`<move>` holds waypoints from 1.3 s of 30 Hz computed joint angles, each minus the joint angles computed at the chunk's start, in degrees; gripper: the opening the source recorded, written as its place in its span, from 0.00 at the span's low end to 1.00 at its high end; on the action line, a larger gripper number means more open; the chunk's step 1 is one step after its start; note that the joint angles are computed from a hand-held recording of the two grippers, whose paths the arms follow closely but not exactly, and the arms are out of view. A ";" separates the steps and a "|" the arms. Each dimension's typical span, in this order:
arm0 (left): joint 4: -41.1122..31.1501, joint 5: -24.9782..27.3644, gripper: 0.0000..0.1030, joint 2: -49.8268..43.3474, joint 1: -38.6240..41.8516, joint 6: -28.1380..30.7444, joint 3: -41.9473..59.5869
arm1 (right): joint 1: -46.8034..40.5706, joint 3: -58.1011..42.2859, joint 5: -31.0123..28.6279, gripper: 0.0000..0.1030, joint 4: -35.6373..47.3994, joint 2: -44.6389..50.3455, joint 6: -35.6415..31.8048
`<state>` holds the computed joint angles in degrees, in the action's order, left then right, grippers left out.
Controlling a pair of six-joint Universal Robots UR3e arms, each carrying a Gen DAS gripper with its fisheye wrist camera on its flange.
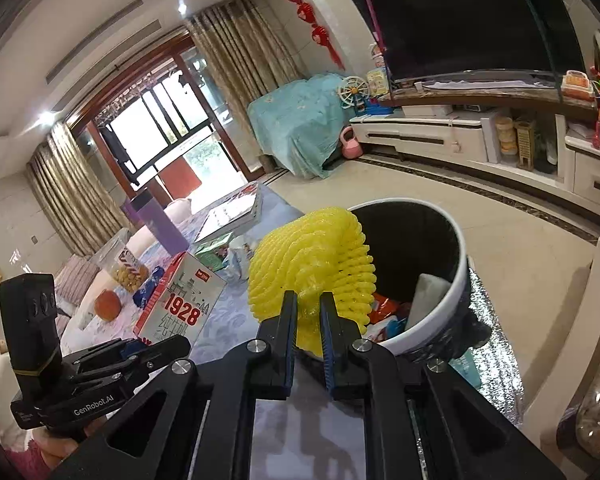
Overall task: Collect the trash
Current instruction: 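Carry both items over the bin and open both tools to drop them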
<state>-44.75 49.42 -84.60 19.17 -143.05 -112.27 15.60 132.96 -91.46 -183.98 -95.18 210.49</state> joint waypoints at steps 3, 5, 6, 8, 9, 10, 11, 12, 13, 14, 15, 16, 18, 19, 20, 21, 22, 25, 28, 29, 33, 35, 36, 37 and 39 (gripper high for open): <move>1.59 0.58 0.30 -1.60 -1.92 -1.24 1.13 | -1.31 0.74 0.37 0.10 0.21 -1.05 -0.56; 2.68 1.08 0.30 -2.76 -3.40 -2.22 2.04 | -2.20 1.14 0.77 0.10 0.27 -1.49 -0.76; 3.21 1.34 0.30 -3.39 -4.04 -2.61 2.47 | -2.77 1.38 1.08 0.10 0.30 -1.76 -0.93; 4.39 2.16 0.30 -4.89 -5.66 -3.62 3.60 | -3.68 1.79 1.61 0.10 0.32 -2.24 -1.17; 4.70 2.47 0.30 -5.45 -6.21 -4.05 4.10 | -4.05 1.90 1.74 0.10 0.36 -2.36 -1.34; 5.17 2.85 0.30 -6.33 -6.99 -4.58 4.75 | -4.48 1.99 2.01 0.10 0.39 -2.42 -1.50; 5.57 3.18 0.30 -6.99 -7.61 -5.07 5.26 | -4.90 2.10 2.31 0.10 0.36 -2.40 -1.62; 6.16 3.59 0.30 -7.77 -8.30 -5.60 5.82 | -5.27 2.19 2.52 0.10 0.36 -2.34 -1.68; 6.63 3.99 0.30 -8.56 -8.91 -6.06 6.46 | -5.70 2.28 2.82 0.10 0.33 -2.27 -1.79; 6.96 4.41 0.30 -9.45 -9.57 -6.55 7.23 | -6.09 2.46 3.13 0.10 0.24 -2.29 -1.95; 7.16 4.74 0.30 -10.19 -10.12 -7.02 7.94 | -6.34 2.41 3.26 0.10 0.25 -2.12 -2.07; 7.57 5.19 0.30 -11.01 -10.79 -7.60 8.62 | -6.39 2.13 3.25 0.10 0.18 -1.65 -2.15; 8.07 5.85 0.30 -12.65 -11.77 -8.58 10.17 | -6.78 1.90 3.55 0.10 0.30 -1.28 -2.55; 8.18 6.05 0.30 -13.47 -12.18 -8.95 10.97 | -6.91 1.76 3.56 0.10 0.32 -1.04 -2.70; 8.27 6.31 0.30 -14.16 -12.56 -9.30 11.66 | -7.15 1.53 3.73 0.10 0.41 -0.74 -2.93; 8.52 6.66 0.30 -14.69 -13.02 -9.79 12.14 | -7.05 1.28 3.61 0.10 0.61 -0.52 -2.94; 8.48 6.87 0.30 -15.45 -13.33 -10.12 12.94 | -7.37 1.12 3.88 0.10 0.75 -0.27 -3.13; 7.89 7.45 0.30 -17.98 -14.18 -11.17 15.87 | -8.76 0.75 5.06 0.10 1.06 0.52 -3.90; 6.28 8.25 0.30 -21.23 -15.40 -12.01 19.97 | -9.21 -0.15 5.34 0.11 1.87 1.51 -4.48; 5.40 8.36 0.30 -22.26 -15.68 -12.05 21.40 | -9.57 -0.54 5.66 0.11 2.36 1.87 -4.74; 2.97 9.60 0.30 -25.79 -16.94 -12.84 26.41 | -10.75 -2.00 6.62 0.11 4.22 2.70 -5.88; 2.58 10.46 0.30 -26.95 -17.71 -13.12 28.10 | -11.08 -2.63 6.79 0.11 5.08 3.06 -6.38; 2.37 10.93 0.30 -27.60 -18.13 -13.34 29.04 | -11.05 -2.79 6.69 0.11 5.23 3.17 -6.45; 2.14 11.39 0.30 -28.20 -18.48 -13.50 29.85 | -11.13 -3.09 6.72 0.11 5.57 3.33 -6.64; 1.61 11.89 0.30 -29.01 -18.96 -13.92 31.19 | -11.50 -3.47 7.18 0.11 6.07 3.54 -6.99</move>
